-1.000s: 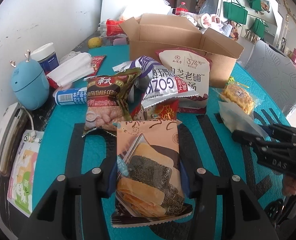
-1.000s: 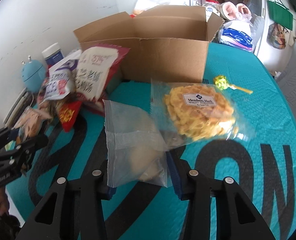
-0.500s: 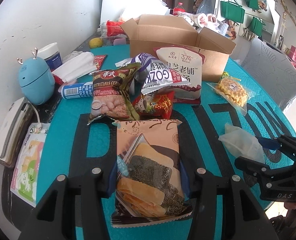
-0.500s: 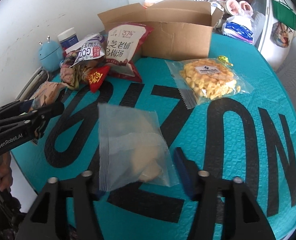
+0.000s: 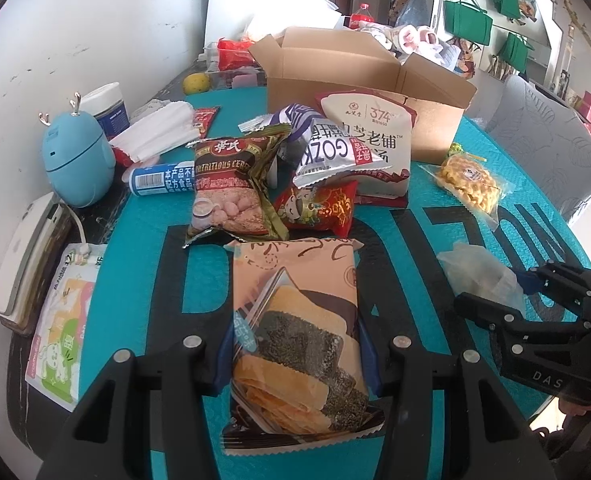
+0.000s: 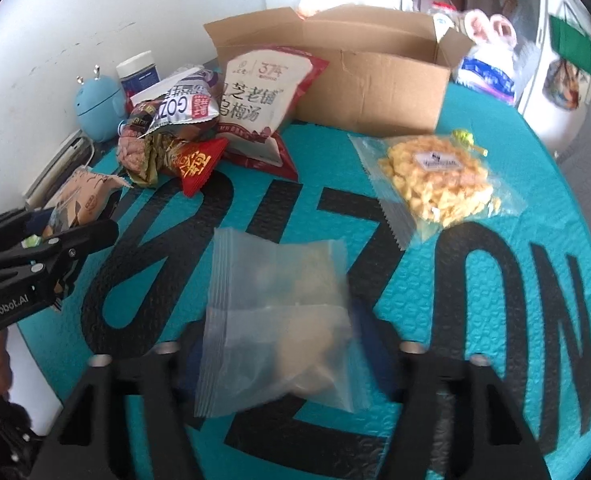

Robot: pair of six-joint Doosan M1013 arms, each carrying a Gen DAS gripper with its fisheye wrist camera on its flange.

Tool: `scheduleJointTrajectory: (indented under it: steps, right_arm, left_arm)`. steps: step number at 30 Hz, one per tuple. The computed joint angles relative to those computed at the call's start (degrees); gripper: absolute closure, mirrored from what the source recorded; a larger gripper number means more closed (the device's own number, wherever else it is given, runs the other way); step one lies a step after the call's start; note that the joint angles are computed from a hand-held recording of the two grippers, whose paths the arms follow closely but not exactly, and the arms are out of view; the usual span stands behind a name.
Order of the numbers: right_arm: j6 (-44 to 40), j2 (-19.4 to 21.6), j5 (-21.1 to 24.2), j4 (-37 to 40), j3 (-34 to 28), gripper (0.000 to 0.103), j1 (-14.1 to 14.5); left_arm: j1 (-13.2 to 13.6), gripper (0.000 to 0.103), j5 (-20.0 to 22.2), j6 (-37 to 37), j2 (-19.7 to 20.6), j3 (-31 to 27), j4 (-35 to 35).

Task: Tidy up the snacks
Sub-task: 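Lift both held packets and carry them toward the cardboard box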

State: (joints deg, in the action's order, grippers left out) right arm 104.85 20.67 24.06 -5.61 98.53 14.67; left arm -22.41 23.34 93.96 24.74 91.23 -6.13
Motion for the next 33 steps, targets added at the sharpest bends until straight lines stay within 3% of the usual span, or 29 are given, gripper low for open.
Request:
scheduleJointTrajectory:
  steps: [3, 12, 17, 22, 27, 33]
  right_arm:
    - [-8.31, -0.64, -1.77, 8.54, 0.75, 0.061, -0.41]
    - [-20.50, -3.25, -4.64, 22.72, 3.13, 0.063, -0.91]
    - [-13.35, -4.34, -4.34, 16.55, 2.99, 0.063, -0.49]
    - [-13.12, -4.81, -3.43, 16.27, 2.28, 0.063, -0.81]
    - [-4.90, -5.34, -3.49, 6.64, 1.02, 0.063, -0.43]
    - [0.12, -6.00, -5.06, 0.04, -0.44, 0.063, -0.58]
  left_arm:
    - [0.26, 0.054, 0.52, 4.41, -0.22, -0.21, -4.09]
    - [-0.03, 0.054, 0.52, 9.45, -0.92, -1.77, -7.71]
    - [-0.39, 0.054, -0.34, 12.81, -1.46, -2.59, -10.22]
    - [-0.72, 0.054, -0.56, 15.17, -1.83, -3.66, -11.34]
    - [-1.09, 0.054, -2.22, 15.86, -2.10, -4.64, -11.09]
    - [-1.02, 0.054, -3.15, 21.28, -1.70, -6.84, -16.19]
